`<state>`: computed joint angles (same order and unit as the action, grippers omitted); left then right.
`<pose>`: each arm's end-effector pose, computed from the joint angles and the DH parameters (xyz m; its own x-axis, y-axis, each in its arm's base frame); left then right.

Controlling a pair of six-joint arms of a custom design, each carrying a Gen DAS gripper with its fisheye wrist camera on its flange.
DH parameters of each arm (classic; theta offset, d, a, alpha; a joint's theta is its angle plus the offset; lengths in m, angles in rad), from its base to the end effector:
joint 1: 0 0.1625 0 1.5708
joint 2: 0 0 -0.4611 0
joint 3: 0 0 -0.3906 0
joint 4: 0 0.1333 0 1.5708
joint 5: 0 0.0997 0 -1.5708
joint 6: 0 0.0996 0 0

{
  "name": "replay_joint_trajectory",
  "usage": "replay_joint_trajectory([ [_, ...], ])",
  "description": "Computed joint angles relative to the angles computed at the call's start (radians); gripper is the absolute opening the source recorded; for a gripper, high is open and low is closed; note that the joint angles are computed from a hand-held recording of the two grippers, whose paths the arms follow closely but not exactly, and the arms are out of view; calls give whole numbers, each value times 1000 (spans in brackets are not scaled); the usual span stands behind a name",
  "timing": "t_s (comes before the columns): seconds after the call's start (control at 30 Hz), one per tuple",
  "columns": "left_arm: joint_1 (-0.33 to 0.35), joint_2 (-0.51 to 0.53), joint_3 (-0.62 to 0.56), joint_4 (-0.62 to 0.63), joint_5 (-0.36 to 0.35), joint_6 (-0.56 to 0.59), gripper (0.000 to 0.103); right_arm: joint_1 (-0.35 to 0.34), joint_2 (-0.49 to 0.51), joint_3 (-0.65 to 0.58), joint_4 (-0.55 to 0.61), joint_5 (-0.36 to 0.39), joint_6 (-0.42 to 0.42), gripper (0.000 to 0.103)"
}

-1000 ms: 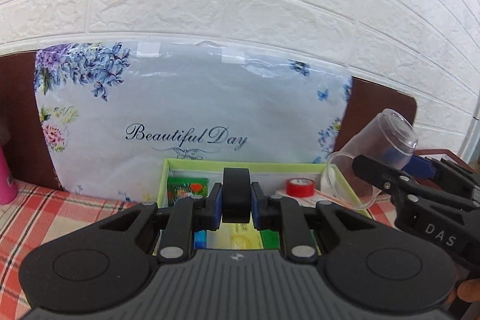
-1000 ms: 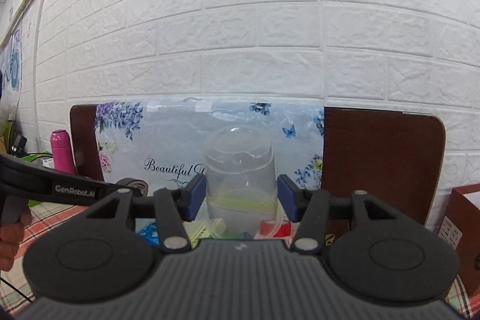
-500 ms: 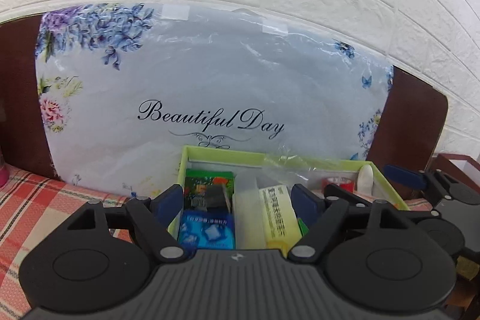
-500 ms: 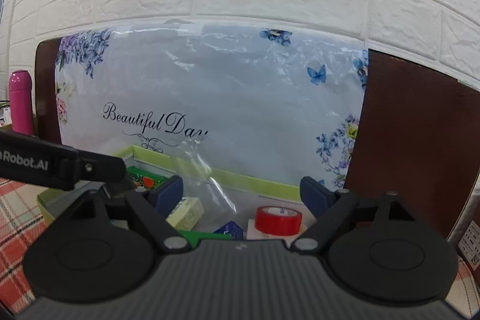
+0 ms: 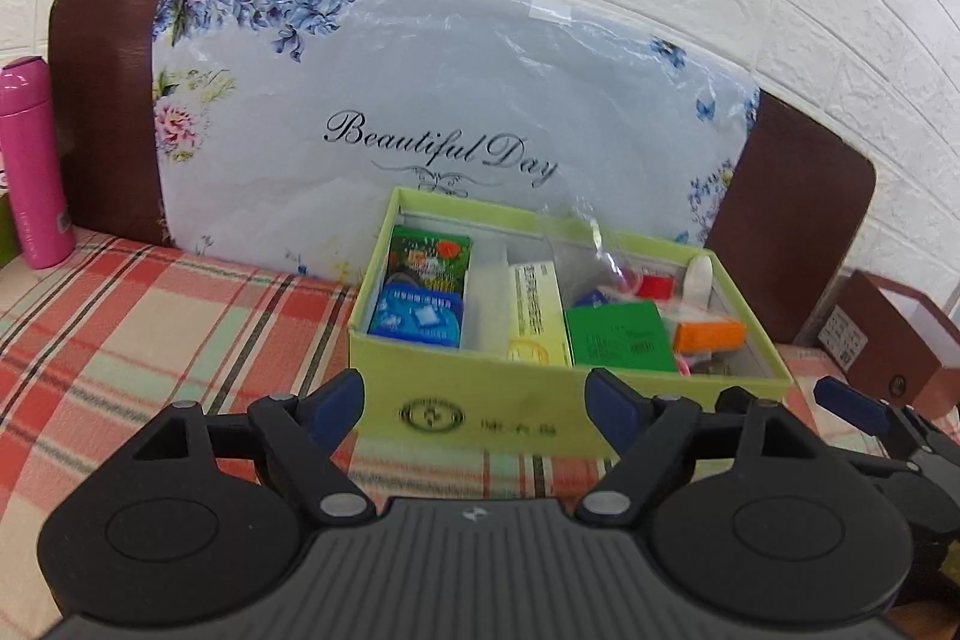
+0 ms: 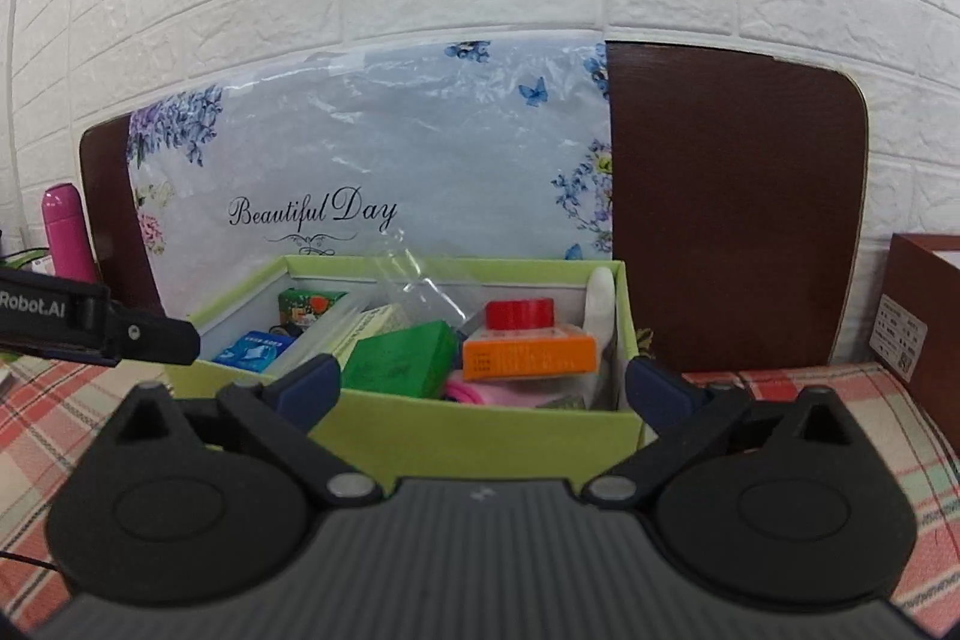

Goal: Organize objects
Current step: 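Move both grippers back toward the bag of toothpicks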

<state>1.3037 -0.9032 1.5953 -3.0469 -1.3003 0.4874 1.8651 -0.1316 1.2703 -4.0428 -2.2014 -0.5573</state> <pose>-0.0370 -0.7411 0.2778 -0.7777 0.3838 -0.4979 0.6237 0.5696 -0.5353 0.2809 -0.6696 -0.0537 -0.7610 0.1475 0.6318 -0.5546 0.3572 -0.7515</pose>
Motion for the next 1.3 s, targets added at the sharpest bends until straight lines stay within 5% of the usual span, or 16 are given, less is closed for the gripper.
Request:
replay_joint_trajectory([
  [0.57,-6,-122,231,21,112,-51,84,15,-64,368,-87,-122,288,103],
  [0.83,12,-150,264,51,115,-60,84,12,-43,376,-37,-129,269,102],
  [1.23,29,-177,278,86,12,-28,84,-29,-38,225,119,-107,200,77],
  [1.3,33,-175,271,98,7,-34,84,-29,-30,205,130,-108,174,57],
])
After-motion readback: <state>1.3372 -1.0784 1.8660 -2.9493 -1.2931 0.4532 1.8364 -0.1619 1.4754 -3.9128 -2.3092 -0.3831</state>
